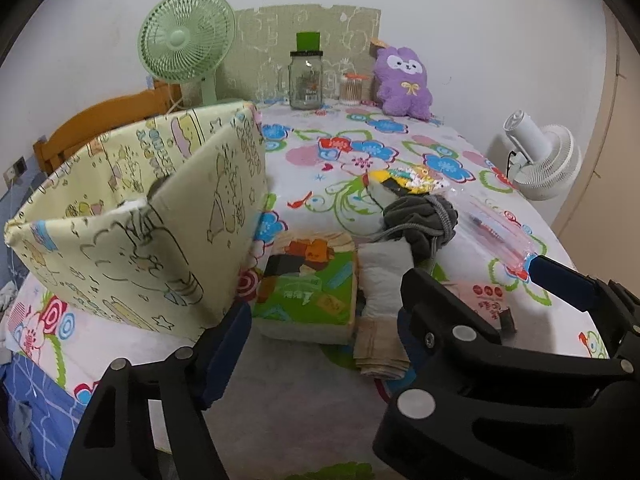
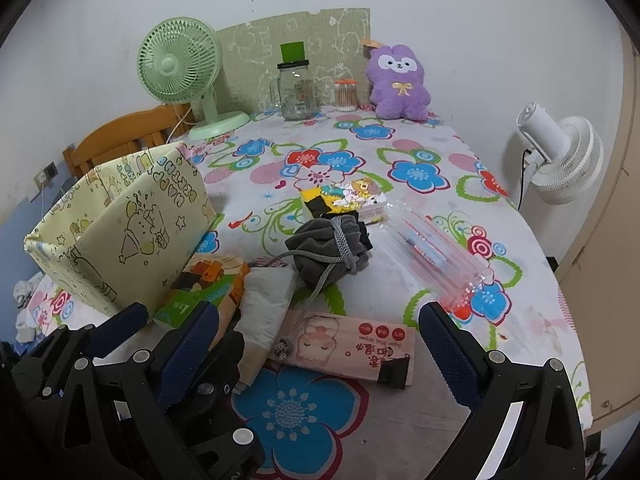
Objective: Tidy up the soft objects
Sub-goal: 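Grasp the white folded item beside the grey pouch with the right tool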
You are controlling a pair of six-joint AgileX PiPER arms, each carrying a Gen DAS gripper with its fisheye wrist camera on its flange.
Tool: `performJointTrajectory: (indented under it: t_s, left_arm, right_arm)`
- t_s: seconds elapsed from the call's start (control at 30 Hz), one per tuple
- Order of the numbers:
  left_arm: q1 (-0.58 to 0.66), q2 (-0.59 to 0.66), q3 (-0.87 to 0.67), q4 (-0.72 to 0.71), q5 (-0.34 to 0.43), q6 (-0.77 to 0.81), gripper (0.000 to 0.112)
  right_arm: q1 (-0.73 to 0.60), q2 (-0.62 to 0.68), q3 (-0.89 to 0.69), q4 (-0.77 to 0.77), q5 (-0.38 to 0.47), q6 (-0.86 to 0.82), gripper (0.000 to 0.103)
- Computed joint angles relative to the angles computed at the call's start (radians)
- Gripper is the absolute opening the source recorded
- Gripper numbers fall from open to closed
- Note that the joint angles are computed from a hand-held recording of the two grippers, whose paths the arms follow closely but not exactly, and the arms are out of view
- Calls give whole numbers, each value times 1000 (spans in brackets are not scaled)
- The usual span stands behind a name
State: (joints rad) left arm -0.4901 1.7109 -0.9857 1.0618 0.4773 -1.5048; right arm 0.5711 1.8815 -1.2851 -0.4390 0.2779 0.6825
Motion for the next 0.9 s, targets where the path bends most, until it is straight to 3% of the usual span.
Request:
performJointTrajectory:
  t_s: [0.23, 0.4, 0.5, 0.77, 0.9]
  left_arm:
    - [18, 6, 23, 70, -2, -83, 69]
    - [50, 16, 23, 18, -33, -42, 63]
    - [71, 25, 20, -46, -61, 18, 55]
    - [62, 20, 38, 29, -48, -64, 44]
    - [63, 17, 47, 55, -45, -94, 40]
  right_arm:
    - [12, 33, -38, 12, 32, -10, 102]
    - [26, 59, -75, 10, 66, -19, 100]
    - [31, 74, -99, 42, 88, -58, 92]
    - [38, 115, -158, 142, 130, -149, 72]
    - [37, 134, -188, 193, 152, -198, 57]
